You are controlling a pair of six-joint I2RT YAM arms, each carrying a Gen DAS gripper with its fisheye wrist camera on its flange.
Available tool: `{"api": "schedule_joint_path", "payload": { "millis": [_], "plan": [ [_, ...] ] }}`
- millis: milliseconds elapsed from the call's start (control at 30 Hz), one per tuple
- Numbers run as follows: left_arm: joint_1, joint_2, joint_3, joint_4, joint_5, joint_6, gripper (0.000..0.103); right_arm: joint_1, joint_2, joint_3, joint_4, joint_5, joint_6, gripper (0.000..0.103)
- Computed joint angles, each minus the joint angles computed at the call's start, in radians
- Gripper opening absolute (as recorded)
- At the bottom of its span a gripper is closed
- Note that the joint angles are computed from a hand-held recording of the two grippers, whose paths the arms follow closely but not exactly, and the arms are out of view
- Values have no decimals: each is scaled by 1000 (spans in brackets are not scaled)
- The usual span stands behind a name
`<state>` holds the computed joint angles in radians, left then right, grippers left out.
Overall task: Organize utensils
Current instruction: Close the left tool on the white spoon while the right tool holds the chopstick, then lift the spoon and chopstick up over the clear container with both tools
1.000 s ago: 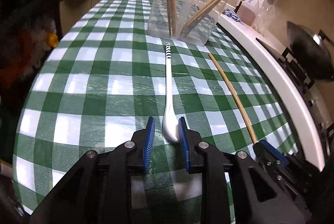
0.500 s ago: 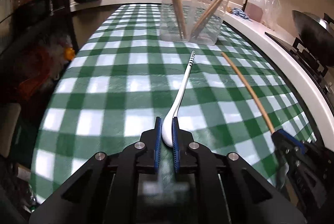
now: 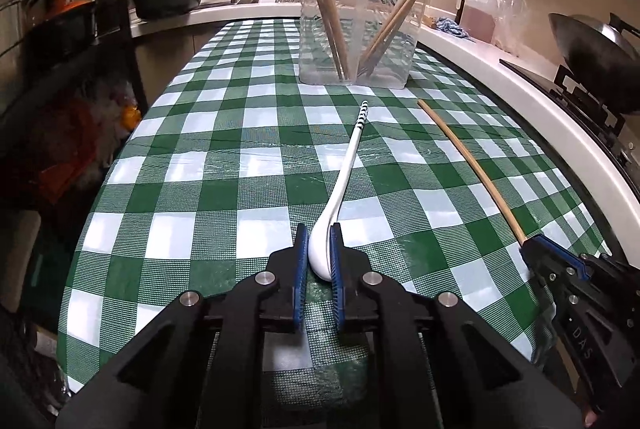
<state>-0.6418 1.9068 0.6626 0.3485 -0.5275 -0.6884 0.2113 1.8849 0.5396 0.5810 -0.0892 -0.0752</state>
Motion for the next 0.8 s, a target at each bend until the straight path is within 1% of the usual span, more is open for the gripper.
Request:
{"api": "schedule_joint_path", "payload": {
  "millis": [267, 433, 500, 700, 800],
  "plan": [
    [-14, 11, 11, -9, -32, 15, 11, -3, 2, -8, 17, -6, -5, 5],
    [-16, 6, 10, -14, -29, 15, 10, -3, 0, -9, 15, -7, -7, 5],
    [-16, 4, 9, -16, -29, 15, 10, -7, -6, -7, 4, -8, 9, 5],
    [-31, -40, -14, -26, -49, 19, 10, -3, -105, -45, -6, -6, -7, 5],
    [-48, -98, -51, -29, -73, 16, 10, -8, -171, -69, -23, -9, -7, 5]
  ]
}}
